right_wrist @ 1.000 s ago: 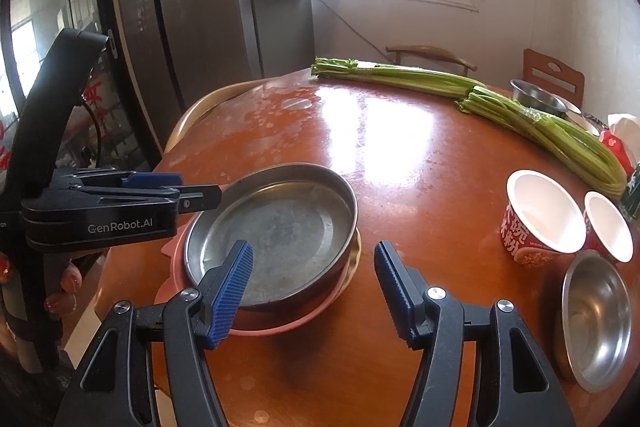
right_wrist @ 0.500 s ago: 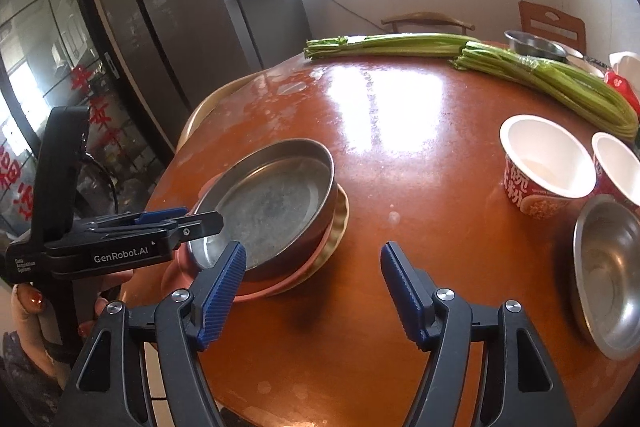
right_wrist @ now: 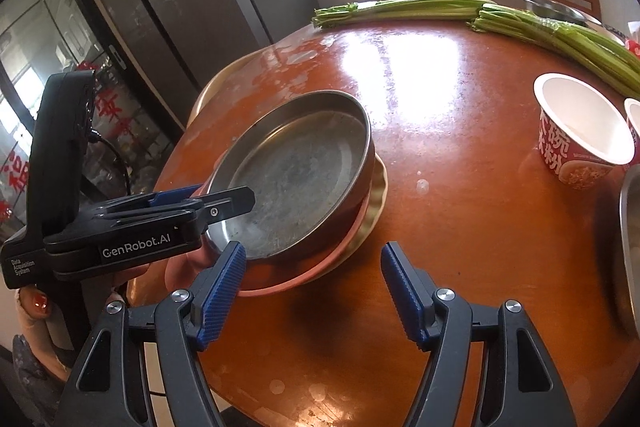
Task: Organize plates and bowls
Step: 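Lower the silver tray onto the pink plate and open the left tool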
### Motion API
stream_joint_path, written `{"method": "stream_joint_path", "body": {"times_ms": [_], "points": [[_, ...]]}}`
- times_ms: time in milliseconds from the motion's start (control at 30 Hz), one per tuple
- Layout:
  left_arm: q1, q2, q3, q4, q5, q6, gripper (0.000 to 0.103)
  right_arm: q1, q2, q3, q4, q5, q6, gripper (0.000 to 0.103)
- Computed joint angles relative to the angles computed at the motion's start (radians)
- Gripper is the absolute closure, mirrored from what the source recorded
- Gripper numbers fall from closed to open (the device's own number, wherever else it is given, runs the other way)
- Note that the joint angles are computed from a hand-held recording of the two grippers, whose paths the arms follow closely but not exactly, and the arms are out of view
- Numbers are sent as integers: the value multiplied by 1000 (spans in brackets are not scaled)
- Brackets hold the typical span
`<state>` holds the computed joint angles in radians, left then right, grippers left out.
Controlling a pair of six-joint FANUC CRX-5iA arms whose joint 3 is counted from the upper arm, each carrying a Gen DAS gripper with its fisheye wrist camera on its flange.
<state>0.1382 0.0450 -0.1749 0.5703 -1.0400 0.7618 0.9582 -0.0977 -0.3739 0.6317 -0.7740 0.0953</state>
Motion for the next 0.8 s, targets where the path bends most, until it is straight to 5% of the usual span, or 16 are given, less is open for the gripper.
{"method": "stream_joint_path", "body": {"times_ms": [800], "points": [[-157,128,170,-96,34,127,42,-63,-41,-53,56,-12,-30,31]]}}
